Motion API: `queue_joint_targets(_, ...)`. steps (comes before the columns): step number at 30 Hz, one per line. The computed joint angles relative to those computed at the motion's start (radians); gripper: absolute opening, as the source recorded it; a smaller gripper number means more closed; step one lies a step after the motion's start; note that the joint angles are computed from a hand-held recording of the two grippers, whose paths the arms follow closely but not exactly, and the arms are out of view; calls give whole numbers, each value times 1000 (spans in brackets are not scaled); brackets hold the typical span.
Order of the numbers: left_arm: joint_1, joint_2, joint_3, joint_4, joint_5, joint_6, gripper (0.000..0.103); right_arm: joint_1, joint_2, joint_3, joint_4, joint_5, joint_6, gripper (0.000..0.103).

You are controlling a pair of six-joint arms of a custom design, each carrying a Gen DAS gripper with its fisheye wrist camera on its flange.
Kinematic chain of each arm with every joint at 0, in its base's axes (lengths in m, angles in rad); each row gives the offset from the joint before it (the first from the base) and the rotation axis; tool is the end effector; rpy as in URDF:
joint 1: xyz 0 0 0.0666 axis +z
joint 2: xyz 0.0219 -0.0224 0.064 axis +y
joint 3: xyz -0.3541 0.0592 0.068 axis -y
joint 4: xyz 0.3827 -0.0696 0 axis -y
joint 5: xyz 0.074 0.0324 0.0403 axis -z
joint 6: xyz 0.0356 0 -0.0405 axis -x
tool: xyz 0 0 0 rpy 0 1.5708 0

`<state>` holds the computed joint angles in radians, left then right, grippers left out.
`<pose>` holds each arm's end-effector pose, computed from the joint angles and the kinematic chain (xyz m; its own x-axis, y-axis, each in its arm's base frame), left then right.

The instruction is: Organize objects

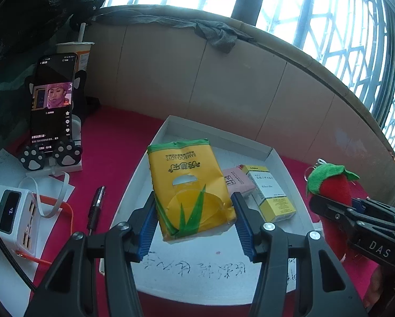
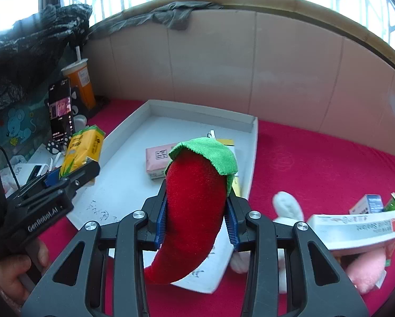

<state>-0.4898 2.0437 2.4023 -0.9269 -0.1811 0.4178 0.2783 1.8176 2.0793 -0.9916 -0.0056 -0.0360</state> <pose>0.6151 -0.3211 0.4903 -0.5675 -0.1497 -0.8097 0.1078 0.9613 -0.2534 0.6015 0.1717 0.4831 -0.6508 -0.1485 -0.7446 -0.2555 0.9663 0.0306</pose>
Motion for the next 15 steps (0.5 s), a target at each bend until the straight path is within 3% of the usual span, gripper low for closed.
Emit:
queue_joint_targets(5,-4,70,120,-78,2,-24,59,25,67,75,-35,4,-14,36)
queue_joint_targets(8,-14,95,165,-101,-79,-45,75,37,98,111,-64,30,-20,43)
queue_joint_targets(9,-16,86,148,-87,-108,-47,86,39,97,107,-63,59,-28,47)
queue_joint_targets(11,-11,50,84,-44,-118,-25,99,32,85,84,-46,77,-51,64)
queue_joint_targets(13,-5,33,61,-34,-120,5,103,16,63,52,-29,65,-76,85)
queue_joint_targets(15,-4,29,65,-39,-128,19,103,5,32,11,-7,53,-81,85)
